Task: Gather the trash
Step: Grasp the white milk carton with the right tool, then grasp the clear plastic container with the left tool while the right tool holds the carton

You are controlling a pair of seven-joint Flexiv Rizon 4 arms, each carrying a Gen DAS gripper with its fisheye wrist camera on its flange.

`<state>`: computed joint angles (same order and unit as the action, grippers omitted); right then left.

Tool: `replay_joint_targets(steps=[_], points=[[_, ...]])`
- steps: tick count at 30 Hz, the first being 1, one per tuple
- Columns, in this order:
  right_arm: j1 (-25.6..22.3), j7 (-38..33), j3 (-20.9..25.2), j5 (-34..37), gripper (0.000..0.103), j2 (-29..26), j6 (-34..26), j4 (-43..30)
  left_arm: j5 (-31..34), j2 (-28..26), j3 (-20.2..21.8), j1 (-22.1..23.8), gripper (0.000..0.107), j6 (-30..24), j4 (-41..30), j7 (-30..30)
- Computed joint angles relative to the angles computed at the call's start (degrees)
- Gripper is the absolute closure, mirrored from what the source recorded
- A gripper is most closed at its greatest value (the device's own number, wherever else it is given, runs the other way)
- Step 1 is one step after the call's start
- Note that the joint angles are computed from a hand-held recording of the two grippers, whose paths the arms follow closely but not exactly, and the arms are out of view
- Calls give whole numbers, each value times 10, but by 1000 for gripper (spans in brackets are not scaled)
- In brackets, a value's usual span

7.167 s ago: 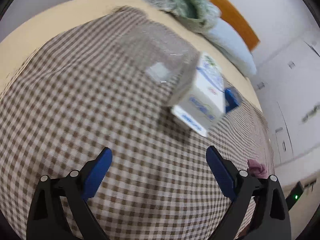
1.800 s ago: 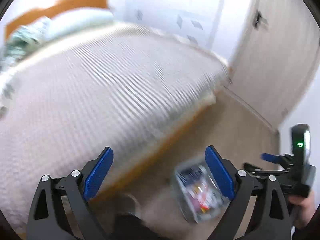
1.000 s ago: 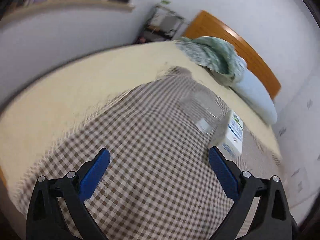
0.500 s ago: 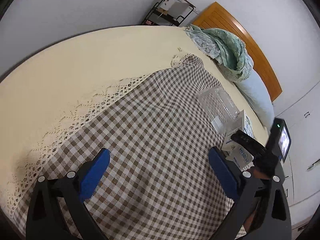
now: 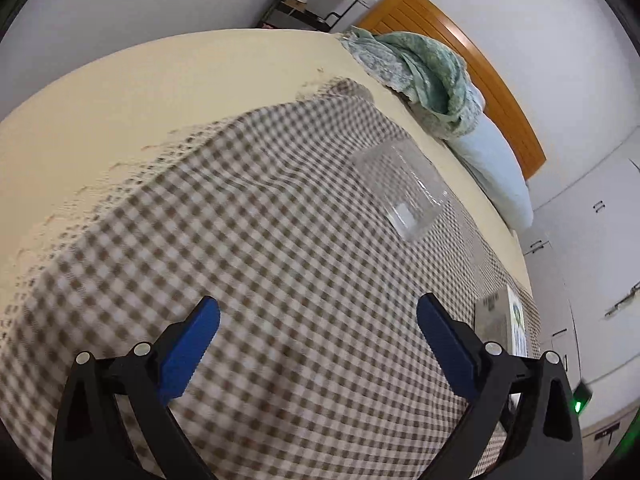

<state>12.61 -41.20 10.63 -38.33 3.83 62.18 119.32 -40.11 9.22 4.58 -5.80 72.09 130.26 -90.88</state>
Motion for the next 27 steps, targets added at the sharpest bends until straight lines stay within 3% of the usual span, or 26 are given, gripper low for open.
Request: replay_joint_targets(steps=[2,5,8,11,13,14,16,20,22,24,27], points=[[-21,24,-4,-8,29,30,55,47,-44,-3,-2,-19,11,13,1,24],[-32,16,-2,17,29,52,58,58,-175,-8,-6,-66,11,57,8,104],[-54,6,1,-6,30,65,83,69,-281,-31,-17,-91,11,94,-7,156],[-51,-22,-8,44,30,57,102,69,-228,-81,-39,-49,11,117,-48,97],[-40,-50,-12,98,30,50,99,65,-316,-123,-52,-40,11,100,-107,172],[-40,-60,-13,110,30,50,100,66,-345,-149,-61,-19,11,62,-146,207],[-41,-74,-10,121,30,56,98,67,-299,-196,-58,14,11,-3,-207,179],[-36,-91,-12,168,30,57,99,62,-147,-289,-55,64,11,-90,-317,50],[-37,-94,-10,173,30,55,99,59,-119,-320,-65,83,11,-127,-355,17],[-38,-99,-9,175,30,52,98,57,-104,-341,-81,99,10,-144,-377,15],[-42,-96,-6,166,30,49,100,58,-86,-350,-99,109,11,-123,-385,24]])
